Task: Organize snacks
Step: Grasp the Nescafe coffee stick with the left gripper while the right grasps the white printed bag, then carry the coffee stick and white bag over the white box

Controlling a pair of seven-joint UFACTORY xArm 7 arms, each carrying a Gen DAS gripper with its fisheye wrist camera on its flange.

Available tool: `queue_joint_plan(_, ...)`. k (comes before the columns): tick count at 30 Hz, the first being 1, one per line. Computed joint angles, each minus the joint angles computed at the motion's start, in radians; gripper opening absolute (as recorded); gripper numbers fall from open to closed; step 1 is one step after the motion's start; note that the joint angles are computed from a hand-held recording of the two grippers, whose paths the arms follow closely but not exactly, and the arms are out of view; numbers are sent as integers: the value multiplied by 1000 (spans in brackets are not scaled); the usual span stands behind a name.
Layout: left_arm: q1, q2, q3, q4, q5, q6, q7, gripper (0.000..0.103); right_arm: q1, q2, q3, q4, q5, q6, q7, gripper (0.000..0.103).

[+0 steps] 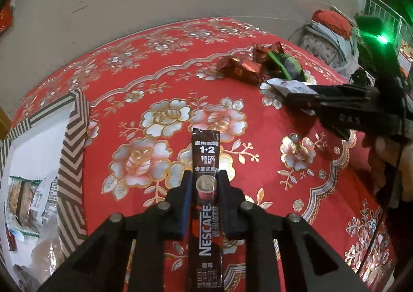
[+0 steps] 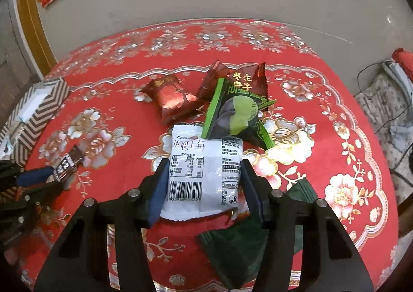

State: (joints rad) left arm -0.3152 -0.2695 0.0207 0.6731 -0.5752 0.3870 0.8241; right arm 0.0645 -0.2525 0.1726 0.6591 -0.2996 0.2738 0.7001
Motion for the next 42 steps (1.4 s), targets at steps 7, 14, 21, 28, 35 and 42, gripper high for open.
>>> queue_joint_plan(7, -15, -24, 43, 22, -123, 52, 74, 21, -36, -74, 26, -71, -8, -120, -3, 54)
queue_joint_plan(14, 1, -20, 29, 30, -151, 59, 87, 21, -68, -104, 41, -111, 37, -184, -13, 54)
queue_joint_plan(21, 1, -34, 32, 29, -184, 54, 102, 21, -115, -122, 90, -126, 36, -218, -11, 54)
queue_joint_plan(28, 3, -61, 56, 39, -241, 60, 120, 21, -224, -157, 222, -149, 25, -340, -34, 54)
queue_joint_plan(35, 0, -66, 45, 32, -237, 54, 114, 21, -253, -147, 288, -105, 77, -312, -25, 54)
queue_joint_plan(42, 25, -72, 98, 69, -277, 73, 125, 21, -368, -96, 489, 9, 33, -325, 82, 54)
